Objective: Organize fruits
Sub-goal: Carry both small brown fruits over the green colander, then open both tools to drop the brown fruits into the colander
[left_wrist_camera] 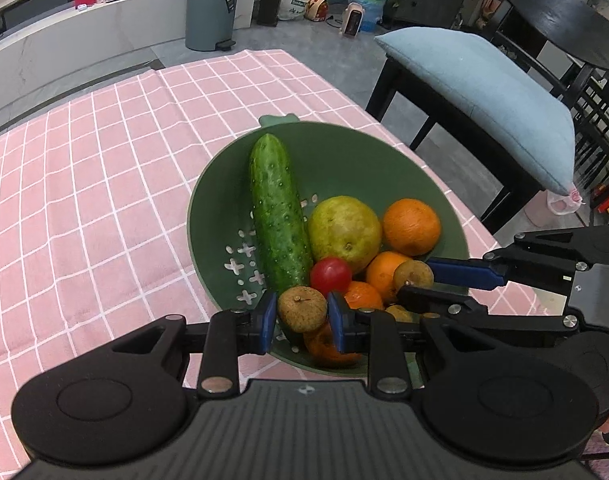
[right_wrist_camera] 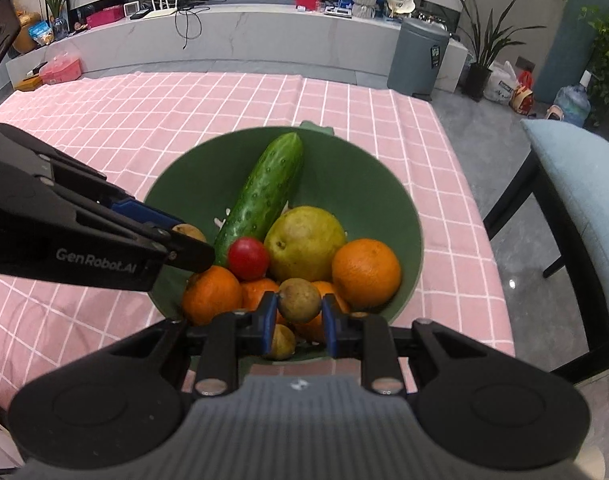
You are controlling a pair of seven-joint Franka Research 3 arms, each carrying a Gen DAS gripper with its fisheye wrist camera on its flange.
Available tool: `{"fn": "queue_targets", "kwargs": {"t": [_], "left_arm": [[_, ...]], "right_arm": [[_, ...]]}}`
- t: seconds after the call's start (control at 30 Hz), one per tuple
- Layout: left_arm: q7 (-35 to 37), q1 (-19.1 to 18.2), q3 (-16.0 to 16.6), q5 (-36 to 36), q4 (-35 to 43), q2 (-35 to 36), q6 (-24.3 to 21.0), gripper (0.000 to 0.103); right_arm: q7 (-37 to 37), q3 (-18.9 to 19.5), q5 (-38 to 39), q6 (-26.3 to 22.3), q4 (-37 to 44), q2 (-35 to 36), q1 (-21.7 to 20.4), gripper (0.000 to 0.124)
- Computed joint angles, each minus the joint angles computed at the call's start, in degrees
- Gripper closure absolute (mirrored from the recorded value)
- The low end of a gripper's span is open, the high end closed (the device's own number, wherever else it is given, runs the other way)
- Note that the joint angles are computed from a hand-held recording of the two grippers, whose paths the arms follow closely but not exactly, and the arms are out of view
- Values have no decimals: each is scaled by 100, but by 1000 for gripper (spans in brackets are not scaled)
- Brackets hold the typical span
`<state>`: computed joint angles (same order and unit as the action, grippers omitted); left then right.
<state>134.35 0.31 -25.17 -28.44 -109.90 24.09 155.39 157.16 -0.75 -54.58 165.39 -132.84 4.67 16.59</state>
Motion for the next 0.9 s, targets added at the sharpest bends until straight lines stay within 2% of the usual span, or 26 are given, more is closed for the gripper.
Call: {"fn": "queue_targets", "kwargs": {"t": [0.23,0.5,0.6,0.67,0.87,0.9], "left_arm": [[-51,3,12,11,58,32,-54,72],[-83,-6,-2,47,-22,-14,55,72],[101,97,-122,-116,-120,-76,192,60],[374,254,-287,-403,-188,-133,271,52],[791,357,-361,-1020,-395,-478,508,48],[953,401,-393,-1223,-460,-577,569,47]], "right_arm": [[-345,-37,467,72,12,119,18,104],[-377,-104,546,84,-16,85,94,102],[-245,-113,389,70,-33,33,103,88],[-187,-92,300,74,-52,-15,82,88],[266,42,-179,-45,-121,-303,-22,85],[430,85,-344,-74,-137,-375,-51,80]]}}
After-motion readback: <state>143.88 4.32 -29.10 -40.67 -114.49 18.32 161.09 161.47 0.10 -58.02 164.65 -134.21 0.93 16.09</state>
